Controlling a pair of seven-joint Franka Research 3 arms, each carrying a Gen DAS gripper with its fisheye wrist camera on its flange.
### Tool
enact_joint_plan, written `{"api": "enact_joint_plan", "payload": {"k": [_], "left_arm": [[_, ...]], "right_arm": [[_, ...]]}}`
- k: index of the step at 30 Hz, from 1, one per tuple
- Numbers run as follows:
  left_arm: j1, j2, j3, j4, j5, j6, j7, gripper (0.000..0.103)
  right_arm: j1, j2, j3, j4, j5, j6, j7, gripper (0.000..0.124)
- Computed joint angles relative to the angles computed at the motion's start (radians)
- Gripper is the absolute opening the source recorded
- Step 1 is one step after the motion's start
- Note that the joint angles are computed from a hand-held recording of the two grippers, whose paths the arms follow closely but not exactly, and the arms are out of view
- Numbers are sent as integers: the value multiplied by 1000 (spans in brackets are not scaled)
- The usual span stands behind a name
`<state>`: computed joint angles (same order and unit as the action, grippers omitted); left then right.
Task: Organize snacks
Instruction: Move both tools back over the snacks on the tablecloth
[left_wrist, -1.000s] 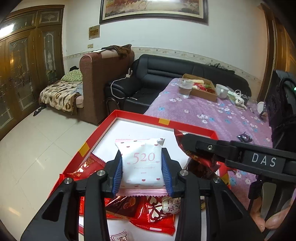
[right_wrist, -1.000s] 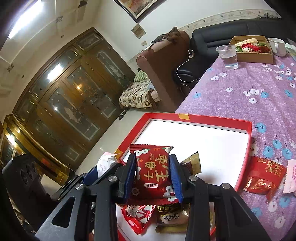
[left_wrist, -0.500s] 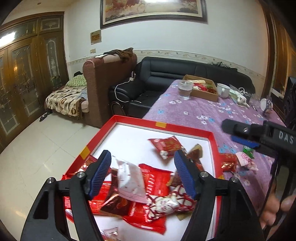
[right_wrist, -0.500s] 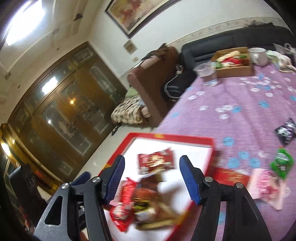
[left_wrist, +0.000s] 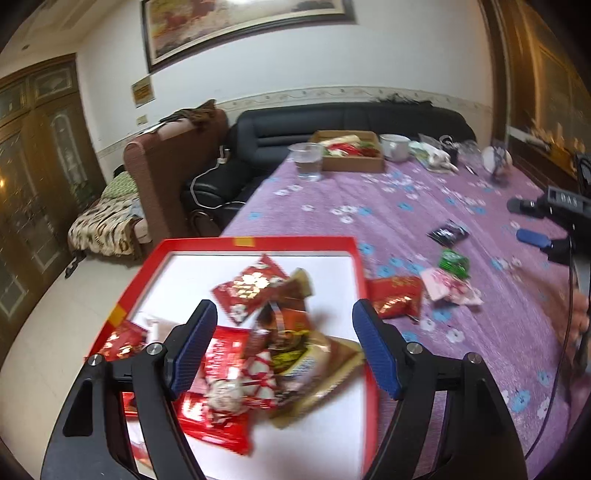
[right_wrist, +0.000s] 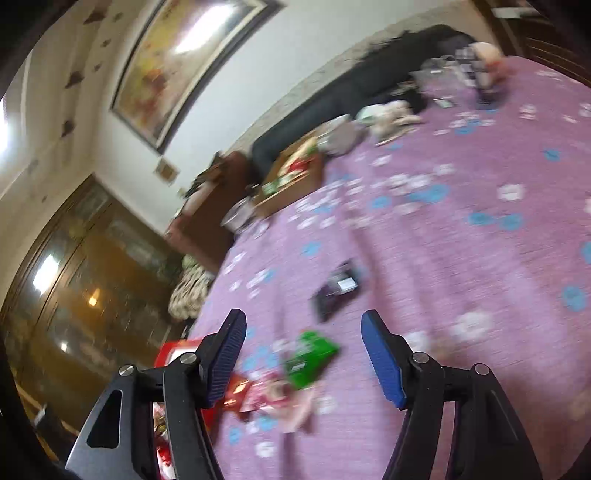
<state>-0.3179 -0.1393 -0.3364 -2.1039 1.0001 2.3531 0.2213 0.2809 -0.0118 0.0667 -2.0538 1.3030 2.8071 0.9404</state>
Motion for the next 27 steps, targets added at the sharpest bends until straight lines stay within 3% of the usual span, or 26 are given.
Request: {"api": "enact_joint_plan", "payload": {"k": [3,6,11,14,18,20,23,27], "left_arm": [[-4,26,1,18,-4,13,23,76],[-8,37,8,24,-13,18,37,76],[0,24,20,4,-16,31,26,76],[12,1,23,-21,-8,44,12,76],[30,-34,27,-58,-10,79,7,76],[41,-45,26,-71,-13,97,5,76],[52,-52,22,-82,-21,110,10,76],[61,-58,17,-89,-26,122,12,76]], "right_arm": [[-27,22,-22,17,-76,-20,107,68],[-41,73,-24,70,-282,-55,272,68],[-51,184,5,217,-435,-186,414,68],[-33,266,8,324,-561,-237,572,67],[16,380,-30,472,-807,-316,857,66],[60,409,-67,510,-957,-298,975,62],[93,452,-91,574,-1114,-324,1073,56],[195,497,-158,656,-1449,-431,1142,34]]}}
